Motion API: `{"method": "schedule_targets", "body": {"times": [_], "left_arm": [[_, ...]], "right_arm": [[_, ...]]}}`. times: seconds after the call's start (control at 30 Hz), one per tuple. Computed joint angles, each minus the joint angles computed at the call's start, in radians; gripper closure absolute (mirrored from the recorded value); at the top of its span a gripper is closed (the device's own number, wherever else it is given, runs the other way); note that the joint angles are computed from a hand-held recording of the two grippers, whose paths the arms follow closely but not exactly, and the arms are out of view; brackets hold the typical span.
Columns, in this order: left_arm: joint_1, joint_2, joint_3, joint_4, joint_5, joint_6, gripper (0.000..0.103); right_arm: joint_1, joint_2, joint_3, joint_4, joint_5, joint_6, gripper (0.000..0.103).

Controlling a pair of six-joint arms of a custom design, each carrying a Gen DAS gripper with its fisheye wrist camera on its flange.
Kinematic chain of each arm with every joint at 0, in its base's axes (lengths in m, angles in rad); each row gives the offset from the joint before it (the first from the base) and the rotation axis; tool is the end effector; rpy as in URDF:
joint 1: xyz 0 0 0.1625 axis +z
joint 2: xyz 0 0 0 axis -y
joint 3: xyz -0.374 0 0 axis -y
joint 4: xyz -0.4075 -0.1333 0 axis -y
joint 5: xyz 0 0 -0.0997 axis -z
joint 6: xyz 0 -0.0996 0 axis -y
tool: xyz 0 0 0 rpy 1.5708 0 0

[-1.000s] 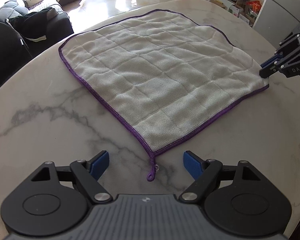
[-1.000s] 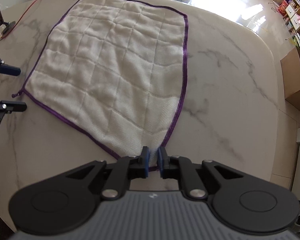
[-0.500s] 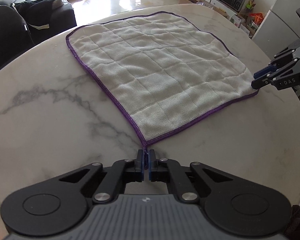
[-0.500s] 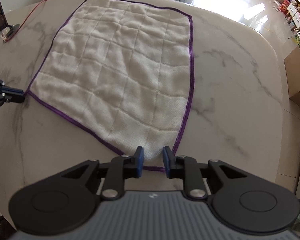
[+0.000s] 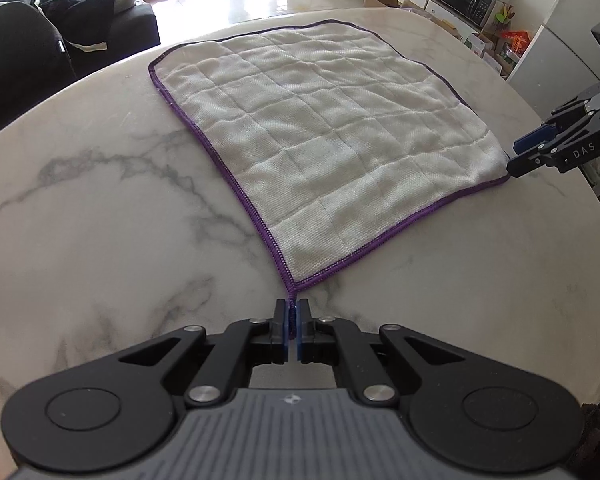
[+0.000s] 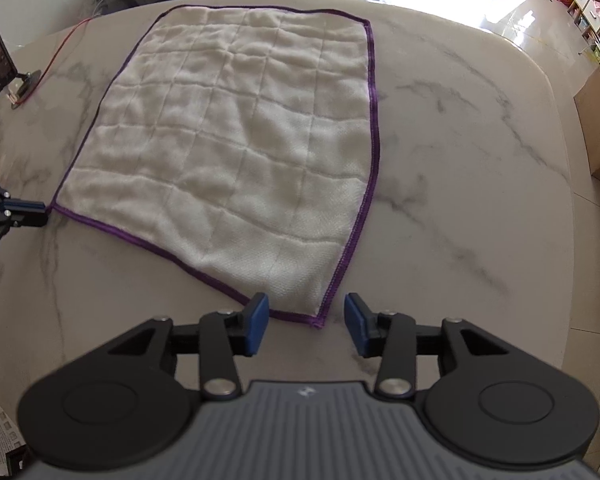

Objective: Fold towel
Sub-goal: 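Pinch a towel corner with the right gripper while the left gripper pinches another corner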

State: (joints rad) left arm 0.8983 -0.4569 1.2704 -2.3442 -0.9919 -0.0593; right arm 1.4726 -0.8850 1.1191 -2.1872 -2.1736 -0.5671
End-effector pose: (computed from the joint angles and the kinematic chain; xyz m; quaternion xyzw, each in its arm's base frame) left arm -0.2965 -0.6738 -0.0559 0.2947 0.9118 -0.0842 0.2733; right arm 0.0023 -0.7602 0.3185 0.1629 -0.9250 0.0763 0.3347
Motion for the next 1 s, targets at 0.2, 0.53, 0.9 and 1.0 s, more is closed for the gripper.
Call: {"method": "schedule_targets", "body": {"times": [0.2, 0.53, 0.9, 1.0], "left_arm": [[-0.004, -0.002, 0.003, -0.001, 0.005, 0.007, 0.1], [-0.008, -0.025, 0.028, 0.02, -0.024, 0.026, 0.101], [-0.008, -0.058, 0.048, 0.044, -0.036, 0.036, 0.101], [-0.01, -0.064, 0.049, 0.054, -0.038, 0.041, 0.101]], "right_arm": [[-0.003, 0.022, 0.008, -0.06, -0.011, -0.066, 0.076], [-0.006, 0.008, 0.028, -0.062, 0.014, -0.096, 0.094], [0.001, -0.031, 0.068, -0.051, 0.03, -0.128, 0.094], [0.0, -0.037, 0.079, -0.051, 0.034, -0.139, 0.094]]}}
